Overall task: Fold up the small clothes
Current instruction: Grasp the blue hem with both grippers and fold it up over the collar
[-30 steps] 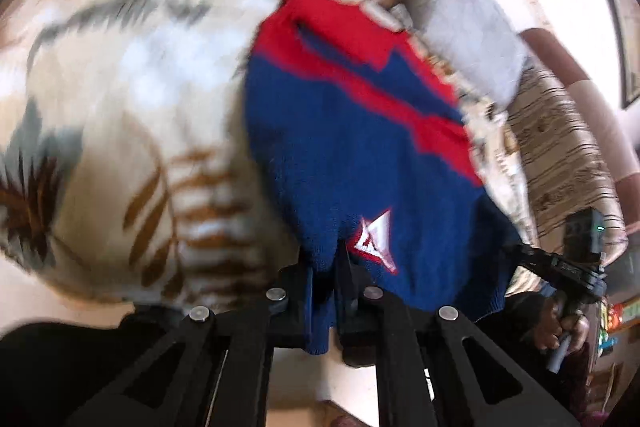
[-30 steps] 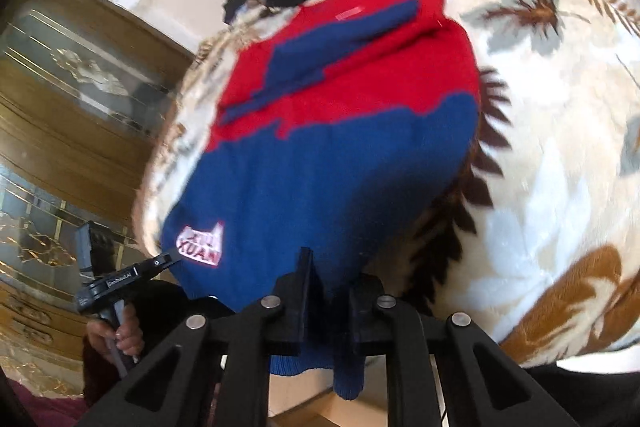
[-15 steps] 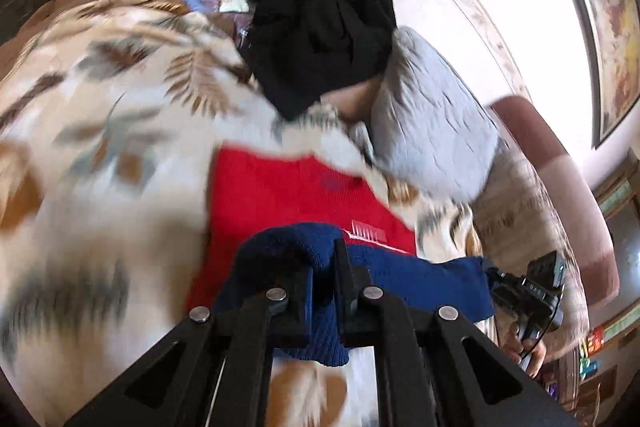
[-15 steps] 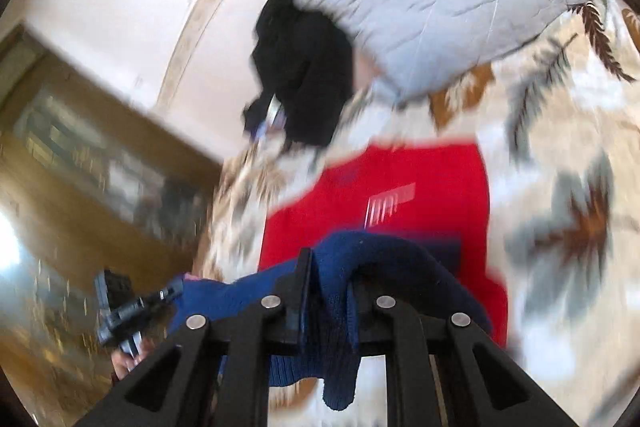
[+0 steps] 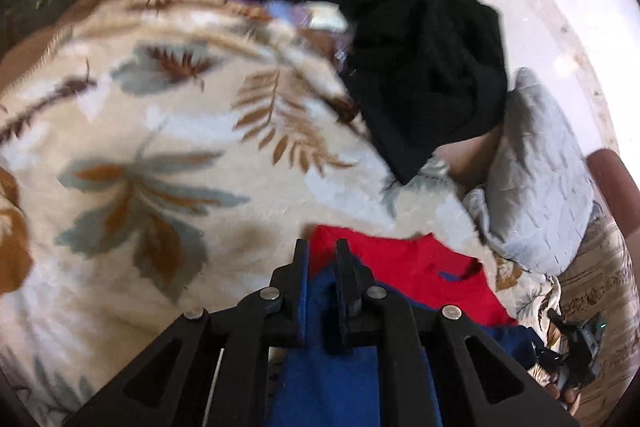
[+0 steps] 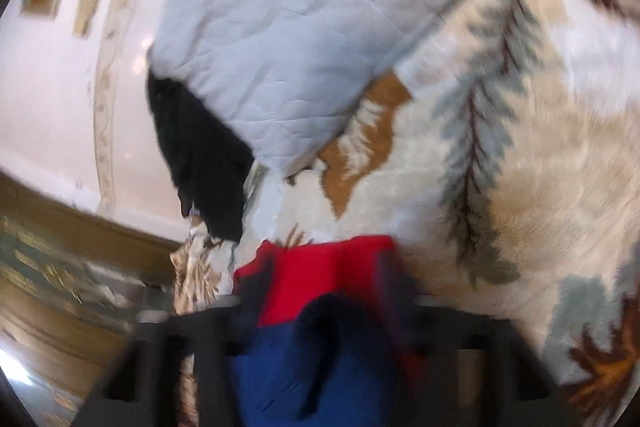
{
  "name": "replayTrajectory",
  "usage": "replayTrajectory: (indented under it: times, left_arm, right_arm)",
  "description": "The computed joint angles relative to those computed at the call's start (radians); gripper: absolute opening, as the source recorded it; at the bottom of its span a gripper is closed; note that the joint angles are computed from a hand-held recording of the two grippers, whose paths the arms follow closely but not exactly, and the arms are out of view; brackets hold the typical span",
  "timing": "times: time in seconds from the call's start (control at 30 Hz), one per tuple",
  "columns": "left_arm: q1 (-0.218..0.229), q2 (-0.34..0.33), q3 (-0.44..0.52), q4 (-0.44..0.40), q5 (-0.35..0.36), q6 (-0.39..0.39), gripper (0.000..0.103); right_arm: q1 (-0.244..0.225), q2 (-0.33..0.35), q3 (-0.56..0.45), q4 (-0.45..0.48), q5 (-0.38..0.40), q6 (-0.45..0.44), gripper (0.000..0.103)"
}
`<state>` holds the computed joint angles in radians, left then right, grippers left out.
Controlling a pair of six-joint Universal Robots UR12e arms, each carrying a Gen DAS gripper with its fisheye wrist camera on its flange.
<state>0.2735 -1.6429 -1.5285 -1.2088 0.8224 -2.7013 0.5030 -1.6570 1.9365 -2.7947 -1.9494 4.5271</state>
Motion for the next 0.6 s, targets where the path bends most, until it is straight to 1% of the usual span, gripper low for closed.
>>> replayTrajectory:
  times: [0.03, 0.07, 0.1, 0.13, 0.17, 0.2, 0.23, 0.27, 0.33, 0.4, 0.43, 0.47, 0.5, 0.53, 0.57, 0.6]
  left_arm:
    - [-0.004, 0.011, 0.0, -0.007, 0.015, 0.031, 0.02]
    - [-0.011, 0.024, 0.002, -0.035, 0.049, 0.081, 0.023]
    - [-0.02, 0.034, 0.005, -0.071, 0.076, 0.122, 0.026]
    - [-0.02, 0.041, 0.007, -0.113, 0.078, 0.157, 0.026]
    - [-0.021, 0.042, 0.014, -0.172, 0.074, 0.198, 0.027]
    - [-0.024, 0.04, 0.027, -0.251, 0.079, 0.25, 0.028]
    - [-0.035, 0.032, 0.046, -0.326, 0.107, 0.302, 0.028]
    - [-0.046, 0.028, 0.054, -0.362, 0.134, 0.337, 0.028]
    - [-0.066, 0.021, 0.061, -0.402, 0.169, 0.384, 0.028]
    - [-0.083, -0.007, 0.084, -0.459, 0.169, 0.381, 0.028]
    - [-0.089, -0.021, 0.094, -0.478, 0.159, 0.371, 0.028]
    - [-0.099, -0.039, 0.105, -0.487, 0.154, 0.35, 0.028]
    - [-0.107, -0.047, 0.107, -0.476, 0.155, 0.327, 0.028]
    - [-0.113, -0.054, 0.105, -0.444, 0.14, 0.296, 0.028]
    - [-0.112, -0.053, 0.091, -0.387, 0.096, 0.262, 0.028]
    - [-0.108, -0.045, 0.063, -0.292, 0.037, 0.207, 0.028]
  right_arm:
    - [0.013, 0.002, -0.025, 0.039, 0.011, -0.057, 0.071]
    - [0.022, 0.0, -0.048, 0.095, 0.035, -0.097, 0.071]
    - [0.032, 0.003, -0.081, 0.172, 0.072, -0.147, 0.068]
    - [0.044, 0.012, -0.119, 0.255, 0.111, -0.202, 0.065]
    - [0.051, 0.019, -0.144, 0.31, 0.139, -0.238, 0.062]
    - [0.06, 0.032, -0.171, 0.364, 0.176, -0.278, 0.061]
    - [0.061, 0.041, -0.185, 0.384, 0.215, -0.312, 0.061]
    - [0.059, 0.052, -0.196, 0.403, 0.26, -0.346, 0.061]
    - [0.053, 0.07, -0.211, 0.447, 0.32, -0.38, 0.061]
    - [0.038, 0.087, -0.214, 0.46, 0.348, -0.39, 0.061]
    - [0.026, 0.095, -0.211, 0.438, 0.353, -0.389, 0.062]
    - [0.014, 0.102, -0.208, 0.413, 0.348, -0.388, 0.062]
    - [0.006, 0.111, -0.212, 0.404, 0.312, -0.382, 0.062]
    - [0.004, 0.118, -0.212, 0.391, 0.253, -0.376, 0.062]
    - [0.003, 0.12, -0.197, 0.336, 0.197, -0.363, 0.062]
    - [0.002, 0.121, -0.181, 0.277, 0.159, -0.35, 0.062]
